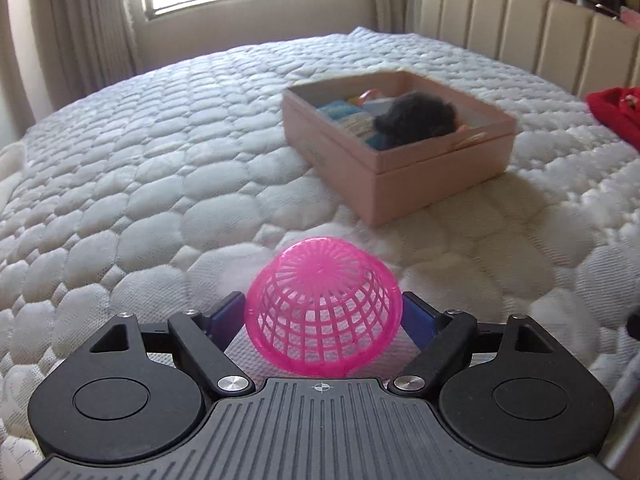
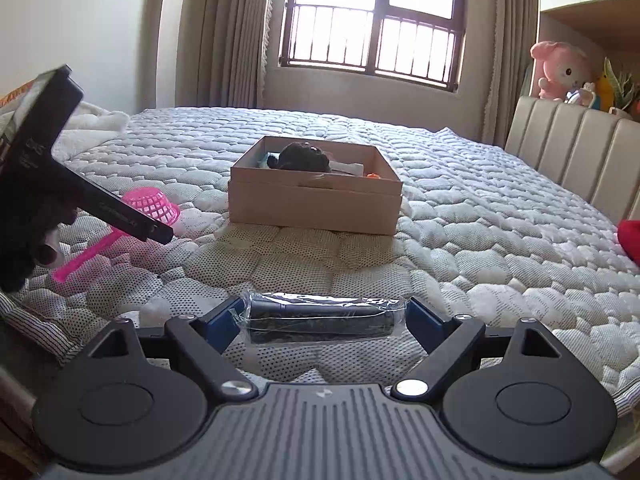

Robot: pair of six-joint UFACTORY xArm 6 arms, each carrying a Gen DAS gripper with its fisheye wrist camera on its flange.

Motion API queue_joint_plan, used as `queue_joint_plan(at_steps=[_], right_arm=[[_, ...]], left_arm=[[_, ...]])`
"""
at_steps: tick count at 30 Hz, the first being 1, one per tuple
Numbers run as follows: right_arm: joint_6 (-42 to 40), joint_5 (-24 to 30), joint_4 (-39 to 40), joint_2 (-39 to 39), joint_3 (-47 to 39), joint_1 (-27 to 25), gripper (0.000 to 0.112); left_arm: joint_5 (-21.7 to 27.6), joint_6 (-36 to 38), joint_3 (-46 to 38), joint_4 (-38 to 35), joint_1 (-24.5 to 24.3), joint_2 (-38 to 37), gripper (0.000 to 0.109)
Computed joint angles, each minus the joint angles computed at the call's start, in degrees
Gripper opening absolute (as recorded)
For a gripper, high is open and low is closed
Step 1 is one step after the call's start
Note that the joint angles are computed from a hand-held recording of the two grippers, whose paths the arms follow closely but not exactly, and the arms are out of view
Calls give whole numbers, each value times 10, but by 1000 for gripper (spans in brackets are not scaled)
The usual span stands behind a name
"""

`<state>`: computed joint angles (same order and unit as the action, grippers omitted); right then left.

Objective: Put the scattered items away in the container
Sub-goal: 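Drop the strainer into the box with left tool while right tool drops tube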

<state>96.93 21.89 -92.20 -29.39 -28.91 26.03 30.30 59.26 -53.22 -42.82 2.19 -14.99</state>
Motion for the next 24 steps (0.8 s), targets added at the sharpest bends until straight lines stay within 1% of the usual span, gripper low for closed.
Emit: queue_joint_plan(at_steps=[3, 5, 6, 9, 11, 14, 15, 16, 17, 18, 19, 20, 21, 24], right_arm=[[-22, 4, -13, -19, 3, -25, 88], [-24, 2, -28, -26, 0, -44, 88], [-21, 1, -38, -28, -3, -52, 88], [-7, -8, -67, -29, -15, -76, 88], [1, -21, -84, -24, -24, -91, 88], [13, -34, -116, -4, -45, -106, 88], [18, -39, -126, 6, -54, -111, 88], [23, -44, -135, 16, -64, -115, 88], [29, -52, -142, 28, -74, -121, 88], [35, -60, -145, 40, -85, -127, 88], [40, -68, -147, 52, -96, -132, 88], [50, -81, -153, 63, -107, -140, 88], [63, -94, -164, 73, -119, -148, 88], [94, -121, -197, 112, -162, -165, 88]], left_arm=[[30, 13, -62, -56, -16, 5, 88], [54, -9, -139, -68, -30, 46, 88], [53, -20, -175, -67, -40, 69, 88], [23, -62, -280, -34, -74, 152, 88], [30, -106, -357, -5, -85, 214, 88], [27, -154, -456, 34, -99, 299, 88], [40, -168, -493, 44, -100, 329, 89], [66, -178, -532, 51, -97, 360, 96], [88, -188, -561, 59, -95, 383, 97], [98, -197, -574, 65, -92, 396, 97], [99, -196, -568, 61, -88, 397, 98], [89, -181, -541, 46, -83, 385, 98], [69, -160, -499, 28, -79, 363, 100], [1, -68, -340, -32, -67, 270, 102]])
